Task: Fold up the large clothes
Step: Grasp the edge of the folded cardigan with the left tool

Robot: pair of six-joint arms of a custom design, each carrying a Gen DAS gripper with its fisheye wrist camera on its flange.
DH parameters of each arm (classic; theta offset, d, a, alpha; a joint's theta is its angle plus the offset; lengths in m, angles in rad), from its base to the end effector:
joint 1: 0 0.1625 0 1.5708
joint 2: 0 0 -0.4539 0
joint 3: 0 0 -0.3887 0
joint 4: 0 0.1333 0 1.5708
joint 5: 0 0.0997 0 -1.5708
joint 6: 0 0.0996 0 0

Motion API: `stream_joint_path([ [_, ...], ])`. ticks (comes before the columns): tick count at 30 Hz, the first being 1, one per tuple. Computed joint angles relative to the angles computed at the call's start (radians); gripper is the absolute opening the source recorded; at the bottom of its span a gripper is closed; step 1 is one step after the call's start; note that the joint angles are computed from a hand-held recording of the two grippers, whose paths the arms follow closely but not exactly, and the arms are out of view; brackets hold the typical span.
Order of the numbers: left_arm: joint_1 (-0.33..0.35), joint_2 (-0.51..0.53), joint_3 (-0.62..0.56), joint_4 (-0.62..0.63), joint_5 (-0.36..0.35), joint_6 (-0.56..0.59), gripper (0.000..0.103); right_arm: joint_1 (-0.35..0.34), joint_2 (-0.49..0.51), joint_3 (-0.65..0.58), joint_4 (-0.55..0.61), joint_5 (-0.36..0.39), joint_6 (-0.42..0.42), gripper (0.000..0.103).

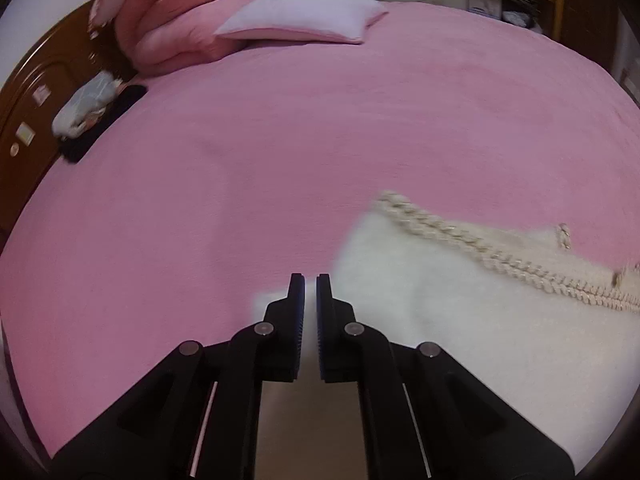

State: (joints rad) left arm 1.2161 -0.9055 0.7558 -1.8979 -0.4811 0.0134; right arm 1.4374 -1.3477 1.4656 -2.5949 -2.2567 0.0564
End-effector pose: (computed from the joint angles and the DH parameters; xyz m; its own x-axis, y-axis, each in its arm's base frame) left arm -0.0611 -0.8030 0.5824 -0.5711 -0.2096 -0.7937 0.3162 0.8360 -0.4483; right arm -0.0113 -0.6125 0.5904 -0.6949 0.6306 0.3456 0.1214 0.5766 -0.8079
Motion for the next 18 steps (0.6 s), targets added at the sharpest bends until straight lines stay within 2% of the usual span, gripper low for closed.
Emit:
stream_joint_path([
  [1,0.006,-0.006,-0.035,0.067,-0.037,-0.064,0.002,0.018,0.009,-0.006,-0.012,-0.073,-0.028,0.0],
  [2,0.011,-0.01,-0.067,0.137,-0.07,-0.13,0.002,0.034,0.014,-0.015,-0.001,-0.104,-0.048,0.0],
  [3,0.013,-0.016,-0.088,0.193,-0.09,-0.179,0.002,0.047,0.017,-0.031,0.031,-0.093,-0.058,0.0],
  [5,0.023,-0.064,-0.104,0.324,-0.151,-0.289,0.002,0.07,0.013,-0.044,0.074,-0.022,-0.06,0.0],
  [8,0.031,-0.143,-0.075,0.432,-0.216,-0.405,0.007,0.106,0.049,-0.095,0.174,0.1,-0.034,0.001],
  [10,0.028,-0.201,-0.007,0.449,-0.244,-0.486,0.011,0.118,0.078,-0.122,0.237,0.186,-0.018,0.002],
  [12,0.034,-0.237,0.012,0.476,-0.282,-0.536,0.021,0.126,0.108,-0.136,0.268,0.241,-0.015,0.002],
  [14,0.041,-0.284,0.065,0.461,-0.347,-0.586,0.025,0.146,0.155,-0.166,0.326,0.221,0.005,0.002],
  [18,0.046,-0.354,0.159,0.422,-0.421,-0.635,0.026,0.168,0.205,-0.189,0.405,0.207,0.055,0.002],
])
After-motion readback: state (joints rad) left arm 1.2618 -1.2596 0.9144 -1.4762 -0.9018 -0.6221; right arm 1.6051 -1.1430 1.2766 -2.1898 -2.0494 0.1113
